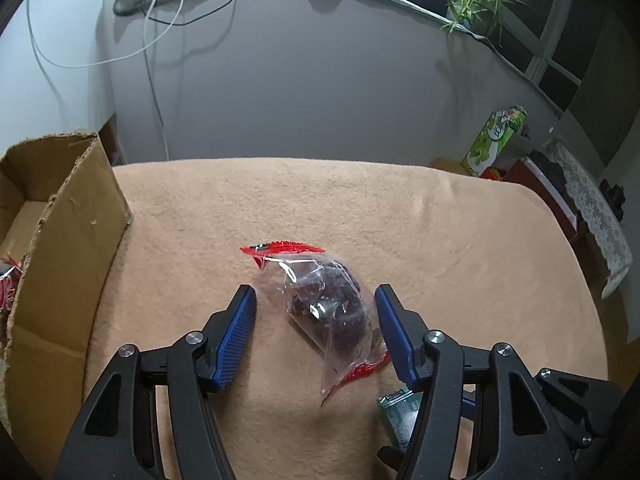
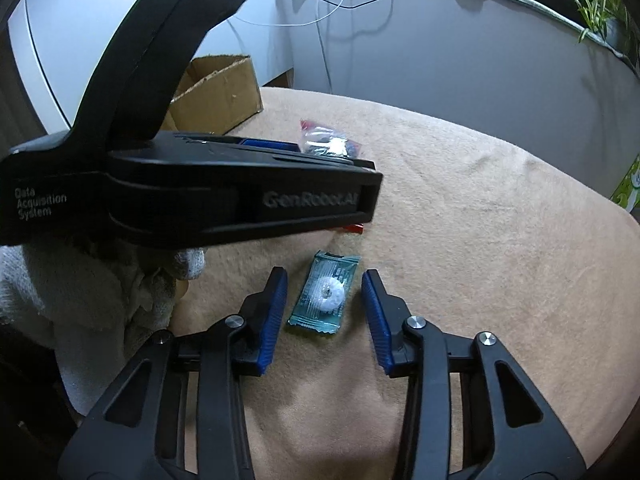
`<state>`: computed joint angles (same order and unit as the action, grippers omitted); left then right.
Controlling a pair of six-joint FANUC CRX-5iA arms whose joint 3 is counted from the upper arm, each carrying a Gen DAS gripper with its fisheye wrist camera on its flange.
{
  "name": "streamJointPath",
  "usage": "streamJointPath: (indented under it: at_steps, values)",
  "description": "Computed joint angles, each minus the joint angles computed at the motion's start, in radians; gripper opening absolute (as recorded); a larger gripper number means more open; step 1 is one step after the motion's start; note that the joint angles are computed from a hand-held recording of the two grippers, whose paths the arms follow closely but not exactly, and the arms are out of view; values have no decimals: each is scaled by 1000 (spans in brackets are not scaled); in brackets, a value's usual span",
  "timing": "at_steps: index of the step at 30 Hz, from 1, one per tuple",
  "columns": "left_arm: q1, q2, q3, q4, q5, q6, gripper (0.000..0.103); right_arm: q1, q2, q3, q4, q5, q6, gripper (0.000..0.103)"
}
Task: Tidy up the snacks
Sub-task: 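Grasp the red-trimmed snack bag with the left tool while the right tool grasps the teal mint packet, then carry the snack bag and mint packet over the box with both tools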
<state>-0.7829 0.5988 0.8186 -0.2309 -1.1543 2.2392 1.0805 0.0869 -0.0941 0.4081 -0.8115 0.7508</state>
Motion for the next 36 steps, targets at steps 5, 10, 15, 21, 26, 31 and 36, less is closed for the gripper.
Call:
streamJointPath:
  at_steps: [5,10,15,21,26,31,36]
  values:
    - [-6,-4,-10,-6,10,-42,38,5,13,10,26,-27,-12,24]
    - [7,-28,-58,19,54,-49,30,-2,-2,5,6,-13,-3,22]
    - [1,-35,-61,4,59,-32,27,-9,-31,-18,10,7,-13,21]
    - [-4,-66,-86,-17,81,1,27,-13,-58,-31,33,14,-42,21]
    - [-19,-102,-103,-51,100,11,27,-17,-76,-33,62,22,-60,21]
    - [-34,-150,-136,-99,122,44,27,-1,-91,-33,112,18,-95,21]
    - [-60,-204,-172,-171,138,87,27,-1,-77,-9,146,28,-120,21]
